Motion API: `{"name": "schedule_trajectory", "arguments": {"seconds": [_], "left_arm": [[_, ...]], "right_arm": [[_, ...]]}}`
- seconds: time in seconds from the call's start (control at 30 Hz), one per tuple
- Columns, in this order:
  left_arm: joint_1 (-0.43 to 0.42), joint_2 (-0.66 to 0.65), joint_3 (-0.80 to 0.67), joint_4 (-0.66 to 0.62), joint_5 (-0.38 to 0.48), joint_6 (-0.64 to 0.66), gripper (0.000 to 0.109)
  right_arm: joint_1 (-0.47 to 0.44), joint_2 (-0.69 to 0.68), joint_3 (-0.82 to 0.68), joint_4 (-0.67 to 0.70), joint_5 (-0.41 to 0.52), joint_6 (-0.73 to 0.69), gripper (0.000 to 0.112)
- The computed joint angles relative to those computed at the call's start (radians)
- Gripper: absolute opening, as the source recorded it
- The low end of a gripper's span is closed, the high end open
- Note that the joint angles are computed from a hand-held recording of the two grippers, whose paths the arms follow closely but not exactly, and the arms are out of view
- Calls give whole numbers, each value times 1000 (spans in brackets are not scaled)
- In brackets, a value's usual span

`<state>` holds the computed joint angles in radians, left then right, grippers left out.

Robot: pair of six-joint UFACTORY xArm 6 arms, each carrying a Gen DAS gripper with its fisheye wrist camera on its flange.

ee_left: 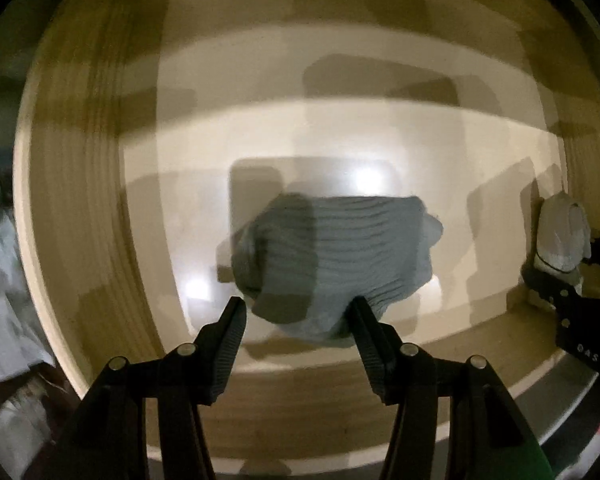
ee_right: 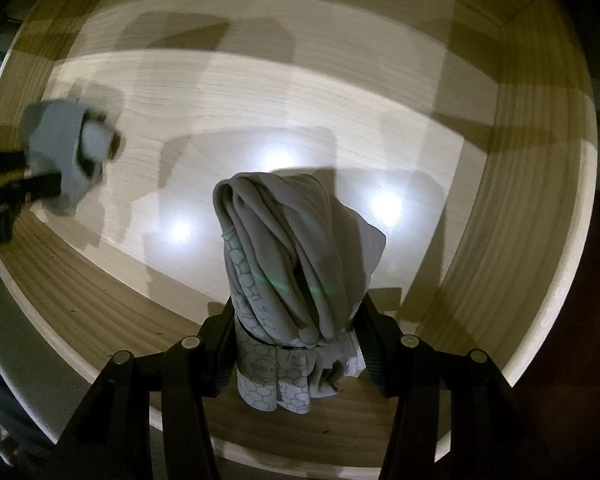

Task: Take underwear out of drawer
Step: 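Lower the left tool onto the plain grey sock and grasp it while the right tool holds the patterned sock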

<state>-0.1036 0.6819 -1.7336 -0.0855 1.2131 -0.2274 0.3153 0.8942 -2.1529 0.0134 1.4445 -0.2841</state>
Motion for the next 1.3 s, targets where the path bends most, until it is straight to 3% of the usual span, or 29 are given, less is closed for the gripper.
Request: {"name": "schedule_trajectory", "arguments": {"seconds": [0.17, 0.33, 0.7, 0.87, 0.97, 1.1, 1.3], "left_arm": [[19, -7, 14, -24, 12, -21, 56], [33, -35, 60, -42, -35, -26, 56], [77, -143, 167, -66, -143, 94, 57], [36, -103, 83, -34, -114, 85, 57], [19, -80, 5, -35, -54, 84, 57], [14, 18, -135, 1, 15, 62, 67], [14, 95, -216, 7, 66, 35, 76]], "right_arm": [[2, -1, -1, -2, 2, 1, 50], [3, 3, -10, -5, 7, 0, 51], [12, 1, -3, -16, 6, 1, 53], [12, 0, -3, -15, 6, 2, 54], [13, 0, -2, -15, 5, 2, 54], [12, 0, -4, -14, 9, -2, 56], [10, 3, -13, -10, 18, -8, 58]]}}
